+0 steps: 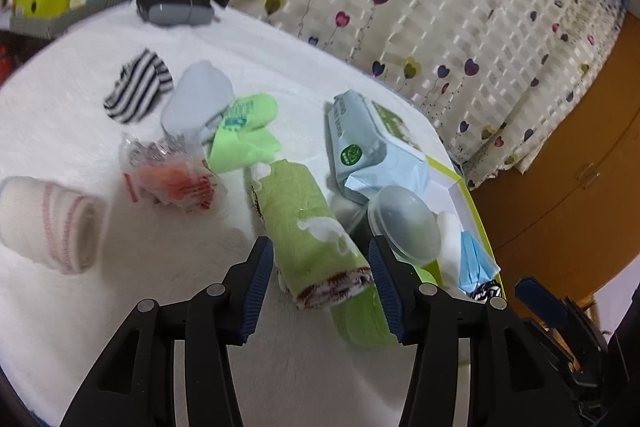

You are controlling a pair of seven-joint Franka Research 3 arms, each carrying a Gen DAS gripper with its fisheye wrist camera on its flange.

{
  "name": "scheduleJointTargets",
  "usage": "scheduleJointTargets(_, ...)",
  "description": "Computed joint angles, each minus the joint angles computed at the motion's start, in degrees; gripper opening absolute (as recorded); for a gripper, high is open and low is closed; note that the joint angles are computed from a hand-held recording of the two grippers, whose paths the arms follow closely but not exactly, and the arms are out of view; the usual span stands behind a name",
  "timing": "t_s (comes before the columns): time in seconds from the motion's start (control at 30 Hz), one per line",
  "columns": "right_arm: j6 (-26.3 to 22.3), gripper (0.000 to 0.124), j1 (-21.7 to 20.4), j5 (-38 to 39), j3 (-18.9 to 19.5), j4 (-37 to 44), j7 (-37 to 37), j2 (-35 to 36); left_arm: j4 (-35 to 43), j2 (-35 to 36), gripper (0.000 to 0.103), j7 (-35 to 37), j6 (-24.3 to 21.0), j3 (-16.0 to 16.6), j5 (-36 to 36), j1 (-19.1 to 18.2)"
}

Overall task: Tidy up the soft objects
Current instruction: 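Move both tools back toward the remaining soft items, then grasp the green rabbit-print towel roll with the left gripper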

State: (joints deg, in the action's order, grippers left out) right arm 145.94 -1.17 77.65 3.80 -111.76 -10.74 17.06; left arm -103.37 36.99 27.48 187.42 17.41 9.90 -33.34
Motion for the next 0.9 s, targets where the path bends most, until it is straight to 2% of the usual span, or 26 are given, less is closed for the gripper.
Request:
scheduleJointTargets(0.07,-0.1,0.054,0.1,-0.7,0.0,1.1,0.8,0.8,2.1,1.0,0.049,0.6,-1.3,-4.9,0.3,4.5)
scheduleJointTargets(0.23,-0.4,0.054,-0.2,-1.8,0.5,2.9,1.7,2.4,5.4,3.2,0.049,1.1,-3.0,-13.1,1.7,12.0)
scheduleJointTargets(0.37,-0.4,0.054,-0.4,-2.6,0.9,3.8,2.6,3.2,6.8,4.7,0.049,1.6,-3.1,-17.9,2.1,16.2)
scheduleJointTargets(0.4,-0.3,0.054,-0.5,-2.8,1.0,3.9,2.8,3.4,6.6,4.7,0.047,1.7,-2.7,-18.3,2.2,16.7)
scheduleJointTargets(0.43,-0.3,0.054,-0.6,-2.9,1.1,4.0,2.9,3.5,6.7,4.9,0.038,1.8,-2.7,-18.5,2.3,16.8)
scheduleJointTargets(0.53,-0.1,0.054,-0.8,-2.7,1.4,4.2,2.9,3.6,6.2,4.4,0.029,1.4,-2.7,-16.0,2.6,14.7)
scheduleJointTargets(0.67,0.0,0.054,-1.1,-1.9,1.6,3.9,2.3,3.3,3.4,2.5,0.026,0.0,-1.1,-11.0,2.4,10.4)
scheduleJointTargets(0.8,-0.2,0.054,-1.1,-0.9,1.6,3.3,1.4,2.7,-1.7,-0.2,0.026,-0.8,1.9,-3.3,0.9,3.0)
scheduleJointTargets(0.9,-0.4,0.054,-0.8,-0.7,1.5,3.0,1.3,2.3,-6.2,-2.3,0.026,0.4,4.4,3.3,-2.0,-3.9)
